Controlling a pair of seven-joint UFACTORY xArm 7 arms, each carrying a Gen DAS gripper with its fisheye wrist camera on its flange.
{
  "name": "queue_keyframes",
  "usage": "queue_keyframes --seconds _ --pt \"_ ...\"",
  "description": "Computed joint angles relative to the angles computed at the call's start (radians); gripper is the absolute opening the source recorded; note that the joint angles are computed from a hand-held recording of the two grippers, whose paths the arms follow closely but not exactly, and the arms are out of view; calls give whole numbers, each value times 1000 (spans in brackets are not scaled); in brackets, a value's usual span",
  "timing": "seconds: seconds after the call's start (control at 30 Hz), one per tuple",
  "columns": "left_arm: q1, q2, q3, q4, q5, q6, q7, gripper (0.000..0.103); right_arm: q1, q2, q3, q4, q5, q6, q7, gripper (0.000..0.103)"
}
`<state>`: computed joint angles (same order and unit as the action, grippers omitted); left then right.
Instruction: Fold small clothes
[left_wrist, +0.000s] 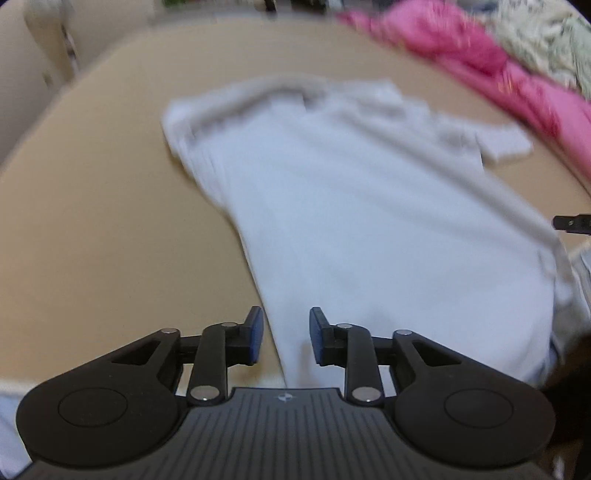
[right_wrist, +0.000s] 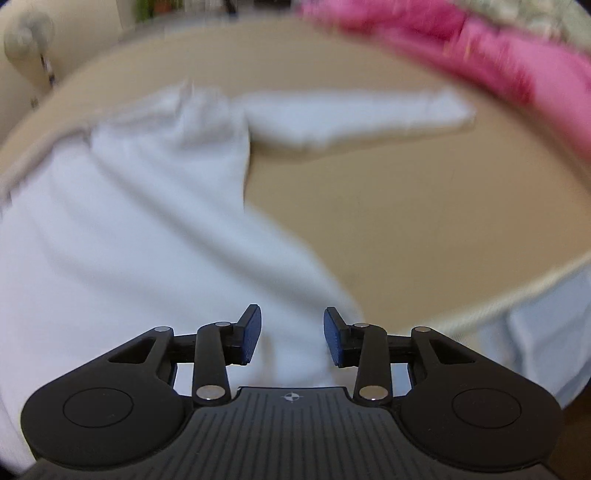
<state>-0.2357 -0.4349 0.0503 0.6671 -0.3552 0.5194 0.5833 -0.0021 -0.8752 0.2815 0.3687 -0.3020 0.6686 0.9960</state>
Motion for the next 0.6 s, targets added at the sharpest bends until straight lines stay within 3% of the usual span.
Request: queue_keyframes --seconds 0.07,0.2,0.27,0.37,0.5,0.6 --pt "-17 -2 -8 -17 -18 -103 8 31 -24 9 -26 20 -16 -80 -10 41" --pt "-81 50 1 21 -56 -195 25 31 -60 147 -81 99 -28 -301 -108 50" --pt "-91 77 -22 43 -46 -251 20 31 -93 227 -74 130 -39 -404 -151 50" --pt "-86 196 -75 151 6 -303 -47 31 -223 342 0 147 -77 -570 -139 50" --pt "-78 396 -147 347 93 -318 -158 31 -258 446 30 214 -22 -500 -89 48" --pt "-94 581 -184 540 245 -306 -304 31 -154 502 -63 235 33 -516 -141 46"
